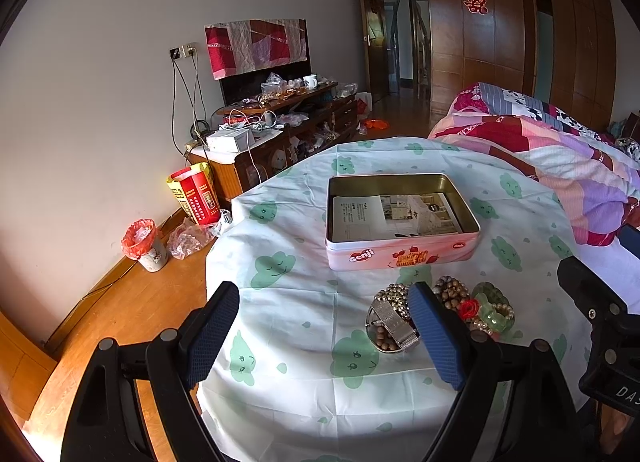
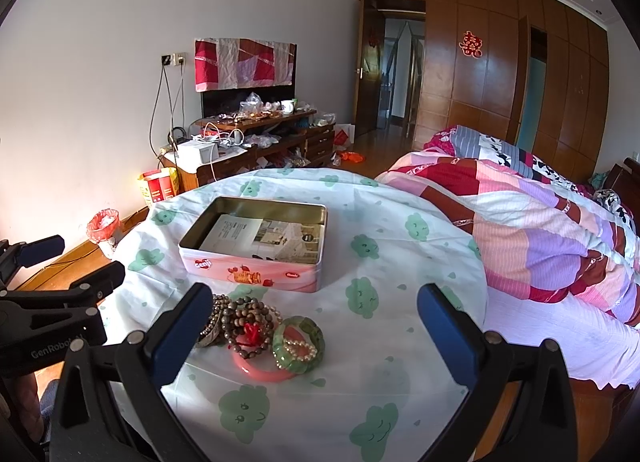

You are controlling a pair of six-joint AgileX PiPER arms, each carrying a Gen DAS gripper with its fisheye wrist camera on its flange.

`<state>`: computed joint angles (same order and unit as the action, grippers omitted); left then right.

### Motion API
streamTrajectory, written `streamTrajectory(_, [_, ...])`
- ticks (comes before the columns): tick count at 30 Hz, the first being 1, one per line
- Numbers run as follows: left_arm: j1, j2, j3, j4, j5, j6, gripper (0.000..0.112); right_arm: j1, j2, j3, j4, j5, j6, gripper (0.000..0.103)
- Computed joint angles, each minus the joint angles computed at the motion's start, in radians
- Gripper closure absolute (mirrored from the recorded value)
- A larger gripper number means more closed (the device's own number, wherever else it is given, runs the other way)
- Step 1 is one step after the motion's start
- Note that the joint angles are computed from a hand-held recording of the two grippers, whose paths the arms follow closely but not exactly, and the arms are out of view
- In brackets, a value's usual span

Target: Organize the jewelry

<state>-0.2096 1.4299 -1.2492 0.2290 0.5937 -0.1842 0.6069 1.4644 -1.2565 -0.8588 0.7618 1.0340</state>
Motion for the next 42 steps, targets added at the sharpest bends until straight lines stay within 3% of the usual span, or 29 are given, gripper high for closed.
streamTrajectory(20, [-0.012, 0.001, 0.028, 0.016, -0.004, -0.010, 0.026, -0.005, 0.013, -0.003, -0.003, -0.005, 0.009, 0.000])
streamTrajectory(30, [0.032, 0.092, -0.026, -0.088, 0.023, 0.109, 0.026, -0.041, 0.047, 0.060, -0.026, -0.065, 0.067, 0.000])
streamTrajectory(42, [0.020, 0.239, -0.109, -0.177, 0.013, 0.198, 0.026, -0.120, 0.112, 0.039, 0.053, -0.094, -0.027, 0.000])
